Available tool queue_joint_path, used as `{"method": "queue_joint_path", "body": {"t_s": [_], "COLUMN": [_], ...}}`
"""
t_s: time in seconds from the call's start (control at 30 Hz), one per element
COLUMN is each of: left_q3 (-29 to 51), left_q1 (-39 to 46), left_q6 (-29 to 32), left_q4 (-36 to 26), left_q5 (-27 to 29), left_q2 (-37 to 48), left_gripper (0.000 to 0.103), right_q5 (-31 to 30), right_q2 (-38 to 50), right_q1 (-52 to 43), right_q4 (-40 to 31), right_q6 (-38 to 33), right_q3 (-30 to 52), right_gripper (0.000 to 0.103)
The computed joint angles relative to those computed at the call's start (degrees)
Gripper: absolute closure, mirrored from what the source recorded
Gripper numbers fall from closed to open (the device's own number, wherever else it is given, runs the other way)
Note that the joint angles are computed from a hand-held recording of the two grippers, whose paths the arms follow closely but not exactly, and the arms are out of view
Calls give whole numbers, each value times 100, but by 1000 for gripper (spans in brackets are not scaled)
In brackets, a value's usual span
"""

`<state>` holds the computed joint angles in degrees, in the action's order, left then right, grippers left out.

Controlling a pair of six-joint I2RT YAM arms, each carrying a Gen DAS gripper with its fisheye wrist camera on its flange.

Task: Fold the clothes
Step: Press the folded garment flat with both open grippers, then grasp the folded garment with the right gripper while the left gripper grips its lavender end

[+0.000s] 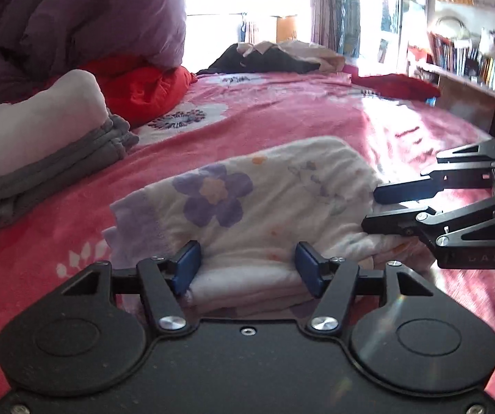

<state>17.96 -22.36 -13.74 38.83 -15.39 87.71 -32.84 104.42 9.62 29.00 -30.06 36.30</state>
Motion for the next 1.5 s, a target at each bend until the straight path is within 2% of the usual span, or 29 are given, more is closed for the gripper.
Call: {"method": "queue_joint_path", "body": {"t_s": [0.07, 0.17, 0.2, 0.27, 0.37, 0.43, 0.47, 0.53, 0.63, 0.8, 0.87, 0.9, 0.93, 0.97, 1.07, 1.17, 1.2, 1.27, 1.3, 1.4, 1.5], "left_q3": [-183, 20, 148, 390, 1007, 1092, 1090, 1015, 999, 573, 123, -100, -318, -530, -1037, -1423, -1492, -1537, -1494, -1371, -1288], "left_q1": [-1, -36, -12, 18, -10, -98, -97, 34, 35, 12, 90, 177, 349, 625, 1669, 2538, 2729, 2830, 2858, 2788, 2641], "left_q6": [-288, -109, -27, 84, 315, 442, 392, 277, 242, -88, -533, -835, -1215, -1644, -3019, -4103, -4304, -4450, -4459, -4429, -4601], "left_q4": [674, 862, 779, 575, -529, -469, -428, -221, -108, 93, 325, 365, 350, 312, 353, 916, 1026, 1038, 859, 641, 861], "left_q5": [-351, -758, -764, -729, -707, -895, -908, -708, -721, -644, -626, -621, -479, -155, 1178, 2426, 2740, 3020, 3149, 3383, 3386], "left_q2": [-58, 85, 183, 397, 841, 1227, 1275, 1362, 1442, 809, 215, -128, -480, -818, -1311, -1148, -1103, -1110, -1176, -1098, -636], "left_gripper": [44, 44, 44, 44, 44, 44, 44, 43, 43, 42, 38, 37, 34, 31, 27, 25, 25, 23, 22, 22, 21], "right_q5": [-191, -98, 6, 176, 257, 327, 327, 297, 257, 739, 425, 290, 198, 95, -470, -1078, -1273, -1566, -1714, -1981, -2043], "right_q2": [-256, -265, -165, 106, 734, 1130, 1256, 1435, 1566, 878, 476, 360, 297, 246, 485, 924, 1071, 1348, 1489, 1829, 2065], "right_q1": [-100, 69, 159, 308, 420, 476, 488, 492, 477, 632, 362, 187, 6, -182, -771, -1194, -1276, -1329, -1355, -1343, -1315], "right_q4": [143, 565, 676, 753, 86, 42, 334, 716, 785, 306, 631, 865, 974, 1037, 580, 680, 736, 793, 827, 1096, 1769], "right_q6": [124, 348, 372, 488, 758, 687, 728, 889, 968, 722, 1081, 1357, 1692, 2034, 3200, 4385, 4713, 5172, 5406, 5838, 6261], "right_q3": [-37, 67, 147, 396, 1074, 1213, 1123, 1030, 1086, 865, 417, 209, 83, -11, 209, 328, 376, 467, 516, 539, 390], "right_gripper": [68, 59, 54, 53, 53, 52, 52, 52, 52, 51, 45, 36, 30, 29, 29, 29, 29, 27, 26, 26, 26]}}
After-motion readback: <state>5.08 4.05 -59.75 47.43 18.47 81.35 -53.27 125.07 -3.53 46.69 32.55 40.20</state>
